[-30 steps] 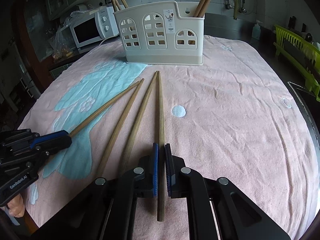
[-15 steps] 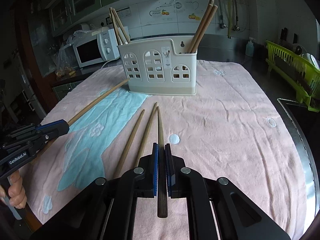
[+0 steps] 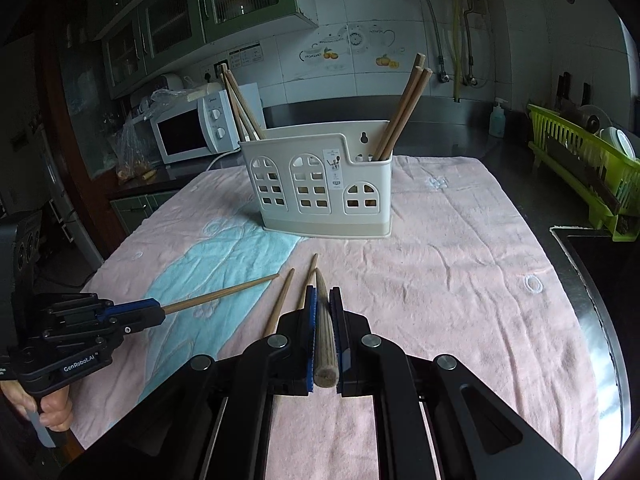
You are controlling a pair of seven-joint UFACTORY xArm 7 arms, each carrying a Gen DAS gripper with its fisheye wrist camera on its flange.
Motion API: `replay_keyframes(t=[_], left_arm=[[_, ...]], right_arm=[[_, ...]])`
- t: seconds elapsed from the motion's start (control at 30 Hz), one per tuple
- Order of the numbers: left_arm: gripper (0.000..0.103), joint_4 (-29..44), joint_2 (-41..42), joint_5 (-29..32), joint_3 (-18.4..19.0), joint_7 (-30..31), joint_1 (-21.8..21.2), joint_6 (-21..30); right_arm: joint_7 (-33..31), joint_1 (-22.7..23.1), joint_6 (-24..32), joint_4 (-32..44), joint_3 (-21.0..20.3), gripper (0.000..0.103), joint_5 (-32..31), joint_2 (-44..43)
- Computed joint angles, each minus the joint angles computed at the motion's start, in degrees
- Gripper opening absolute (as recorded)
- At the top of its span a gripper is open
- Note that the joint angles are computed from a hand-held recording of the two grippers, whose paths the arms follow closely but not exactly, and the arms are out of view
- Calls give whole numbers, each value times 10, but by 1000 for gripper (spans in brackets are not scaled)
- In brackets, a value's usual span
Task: Organize utensils
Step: 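Lift both chopsticks upright and lower them into the white holder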
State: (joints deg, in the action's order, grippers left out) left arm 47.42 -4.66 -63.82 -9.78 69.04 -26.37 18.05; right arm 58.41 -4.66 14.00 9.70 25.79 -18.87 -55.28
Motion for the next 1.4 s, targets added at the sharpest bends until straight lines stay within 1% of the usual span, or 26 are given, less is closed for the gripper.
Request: replay_keyframes(t=[0.13,0.3,0.4,0.53,0.67,0.77,0.9,1.0,1.03,1.1,1.17,1.23,1.3,1.4], left_arm=[[5,20,3,-9,1,8,1,3],[5,50,10,-12,-2,9,2,4],[5,73,15,-7,-4,6,5,9],[5,111,23,-4,-7,0,8,24],[5,152,29,-8,-13,3,9,30],[5,188,38,-14,-18,6,8,28],[5,247,57,-29,-28,16,6,12],[5,298,81,-17,-38,-1,6,-4],[5,316,92,-14,-43,-3,6,-17],[5,350,117,6,-53,-24,5,-40],[5,380,142,27,-63,-48,9,-53],[5,404,167,51,-74,-65,9,-88],[5,425,191,106,-68,-117,0,-96],[5,453,222,182,-52,-188,-12,-92]], right_arm=[[-11,-9,-8,10,-8,7,-3,-2],[-52,-24,-14,34,-33,6,-7,1],[-92,-28,-11,58,-60,6,-5,7],[-161,-25,2,98,-107,6,5,13],[-223,-26,22,145,-132,7,17,25],[-257,-37,32,181,-136,7,20,42],[-285,-59,35,219,-132,6,18,66],[-294,-74,30,236,-129,7,17,85],[-296,-78,25,240,-129,7,17,93],[-296,-89,16,246,-126,6,16,104],[-297,-91,5,251,-130,6,20,119],[-296,-101,-5,257,-127,7,19,132],[-299,-104,-10,264,-129,7,20,149],[-299,-109,-11,271,-127,7,18,172]])
